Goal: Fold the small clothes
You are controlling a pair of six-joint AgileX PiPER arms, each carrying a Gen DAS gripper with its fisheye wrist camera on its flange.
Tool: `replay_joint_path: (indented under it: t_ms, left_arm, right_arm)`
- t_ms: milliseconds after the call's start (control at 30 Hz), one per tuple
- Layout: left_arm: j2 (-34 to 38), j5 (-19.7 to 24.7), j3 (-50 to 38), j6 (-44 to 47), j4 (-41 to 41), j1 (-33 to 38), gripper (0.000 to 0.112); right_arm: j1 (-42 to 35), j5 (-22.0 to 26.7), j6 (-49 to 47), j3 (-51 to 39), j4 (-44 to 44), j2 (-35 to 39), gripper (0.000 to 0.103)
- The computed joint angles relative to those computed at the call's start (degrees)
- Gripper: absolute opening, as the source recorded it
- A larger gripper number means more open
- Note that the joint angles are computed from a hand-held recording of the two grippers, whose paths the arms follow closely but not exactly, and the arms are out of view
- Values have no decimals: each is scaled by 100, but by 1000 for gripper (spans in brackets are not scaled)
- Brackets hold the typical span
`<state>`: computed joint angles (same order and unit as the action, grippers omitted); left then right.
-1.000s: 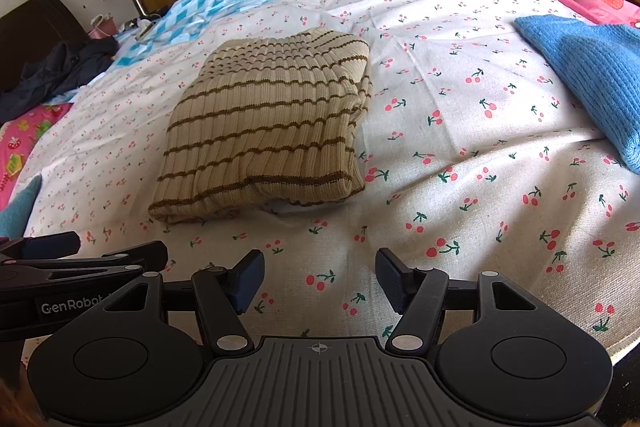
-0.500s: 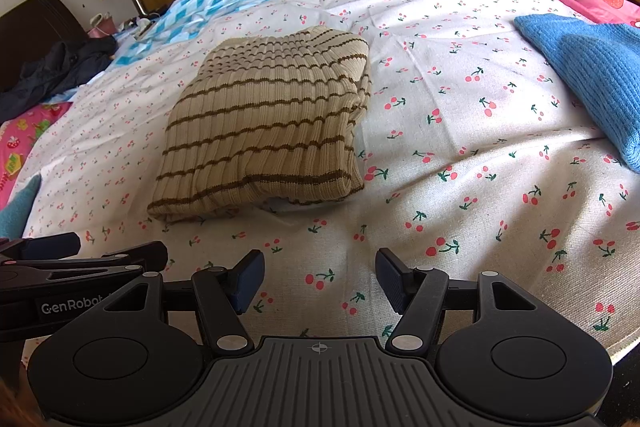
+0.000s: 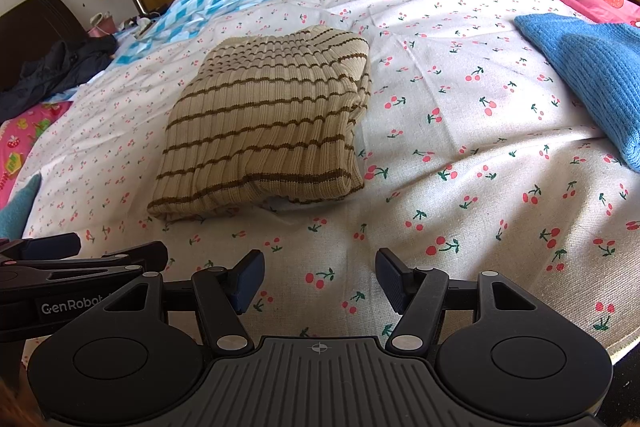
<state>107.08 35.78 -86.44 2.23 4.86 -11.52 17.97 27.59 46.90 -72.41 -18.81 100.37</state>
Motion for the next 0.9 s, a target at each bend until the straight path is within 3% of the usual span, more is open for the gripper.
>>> replay_joint_path:
  t_ms: [900]
  left_arm:
    - [-38, 83, 7, 23, -73, 21, 94]
  right_arm:
    - [46, 102, 67, -14, -77, -61, 62]
